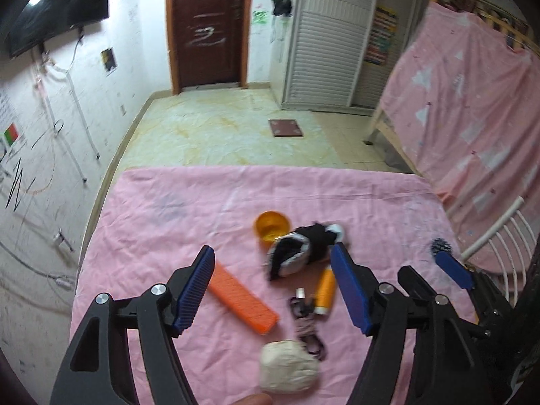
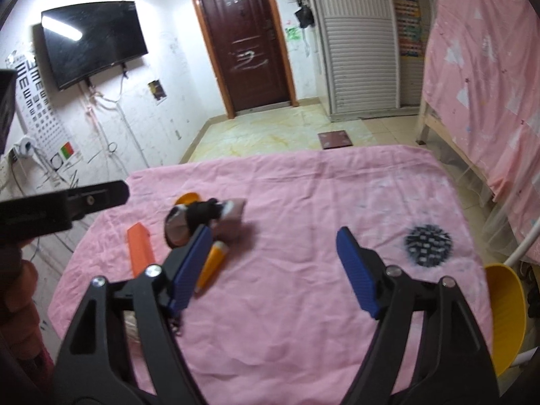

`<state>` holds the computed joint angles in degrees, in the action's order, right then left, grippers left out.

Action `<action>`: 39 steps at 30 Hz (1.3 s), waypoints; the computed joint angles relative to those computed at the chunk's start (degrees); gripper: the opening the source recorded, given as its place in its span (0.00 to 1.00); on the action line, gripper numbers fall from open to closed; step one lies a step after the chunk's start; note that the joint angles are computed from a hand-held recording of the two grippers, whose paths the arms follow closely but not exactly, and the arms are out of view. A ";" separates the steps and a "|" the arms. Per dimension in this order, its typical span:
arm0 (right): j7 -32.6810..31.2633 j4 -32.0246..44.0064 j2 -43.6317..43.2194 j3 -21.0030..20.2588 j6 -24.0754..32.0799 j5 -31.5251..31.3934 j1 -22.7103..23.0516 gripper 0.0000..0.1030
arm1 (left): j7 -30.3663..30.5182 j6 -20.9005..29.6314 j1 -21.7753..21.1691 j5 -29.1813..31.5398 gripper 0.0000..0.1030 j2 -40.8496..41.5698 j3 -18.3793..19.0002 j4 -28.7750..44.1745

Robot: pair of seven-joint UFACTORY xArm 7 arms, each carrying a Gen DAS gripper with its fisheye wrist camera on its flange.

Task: Collect trash
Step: 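Grasp the orange box with the left tool while the right grasps the black-and-white glove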

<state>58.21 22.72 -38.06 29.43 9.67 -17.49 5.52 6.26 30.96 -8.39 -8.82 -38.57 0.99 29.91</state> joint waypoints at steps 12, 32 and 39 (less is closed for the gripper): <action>0.34 8.36 12.20 2.19 -3.32 -2.62 -2.89 0.84 | 0.27 0.45 4.07 -0.35 0.63 7.12 2.52 0.34; -3.00 20.20 30.91 -9.33 -1.44 -7.67 7.51 0.88 | 7.71 -0.35 2.67 -7.47 0.63 11.06 4.18 -0.61; -12.42 18.21 32.33 -15.96 -6.14 4.76 14.63 0.65 | 8.66 -0.73 2.52 -9.01 0.63 10.78 4.38 -0.49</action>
<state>45.80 40.94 -5.72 13.47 3.53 -12.73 20.15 14.92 30.23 -5.87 -17.83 -27.79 5.37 29.42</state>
